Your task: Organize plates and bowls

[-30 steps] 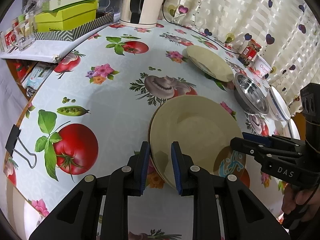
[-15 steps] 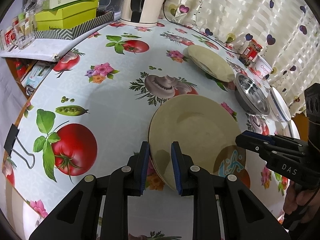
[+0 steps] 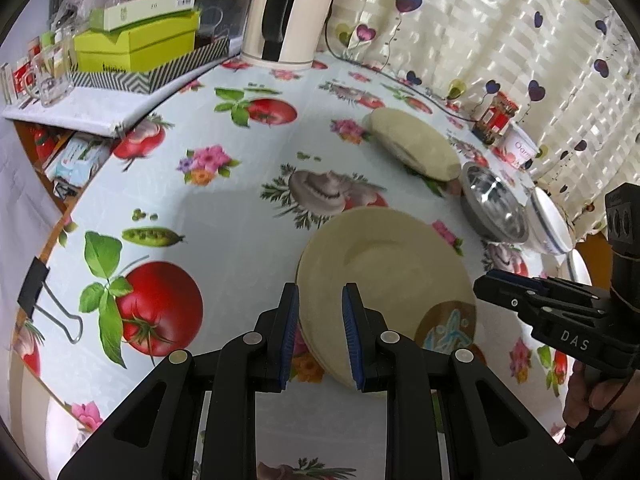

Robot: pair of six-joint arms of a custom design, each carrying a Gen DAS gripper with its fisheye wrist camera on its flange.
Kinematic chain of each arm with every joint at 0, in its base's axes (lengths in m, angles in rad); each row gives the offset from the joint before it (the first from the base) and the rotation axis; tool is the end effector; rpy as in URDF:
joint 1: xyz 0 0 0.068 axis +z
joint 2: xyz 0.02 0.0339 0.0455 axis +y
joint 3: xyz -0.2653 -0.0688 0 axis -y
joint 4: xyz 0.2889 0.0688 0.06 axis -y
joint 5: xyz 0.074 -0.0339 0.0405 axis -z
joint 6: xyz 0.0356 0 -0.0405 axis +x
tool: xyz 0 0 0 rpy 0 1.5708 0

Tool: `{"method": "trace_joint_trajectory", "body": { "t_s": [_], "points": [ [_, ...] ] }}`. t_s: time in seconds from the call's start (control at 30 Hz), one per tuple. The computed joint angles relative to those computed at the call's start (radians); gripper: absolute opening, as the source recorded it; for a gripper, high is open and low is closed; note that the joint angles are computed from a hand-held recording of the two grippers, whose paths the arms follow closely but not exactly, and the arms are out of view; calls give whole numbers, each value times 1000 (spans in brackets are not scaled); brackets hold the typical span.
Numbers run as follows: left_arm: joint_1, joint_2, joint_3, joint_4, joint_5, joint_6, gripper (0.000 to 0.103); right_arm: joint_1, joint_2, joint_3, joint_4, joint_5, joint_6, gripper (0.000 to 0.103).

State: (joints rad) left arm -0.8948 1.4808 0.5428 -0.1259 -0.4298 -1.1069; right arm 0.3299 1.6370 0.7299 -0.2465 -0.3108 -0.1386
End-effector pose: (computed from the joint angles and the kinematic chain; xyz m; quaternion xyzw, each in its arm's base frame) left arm 0.1786 -0.1990 0.0873 -0.1533 0.9348 -0.0949 0.3060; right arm 0.2864 0.1096 0.0890 -0.2555 0.9327 0.1703 0.1892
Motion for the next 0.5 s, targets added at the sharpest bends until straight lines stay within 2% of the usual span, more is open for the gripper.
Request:
{"method": "trace_joint_trajectory", "body": {
  "t_s": [0.07, 0.13, 0.5],
  "points": [
    [-3, -14, 7, -11, -6, 7, 23, -7, -20, -6, -5, 0, -5, 30],
    [-6, -20, 15, -19, -9, 13, 23, -17, -44, -17, 0, -14, -12, 33],
    [-12, 11, 78, -33, 0, 43, 23, -54, -107, -36, -21, -47, -31, 38]
  ]
}}
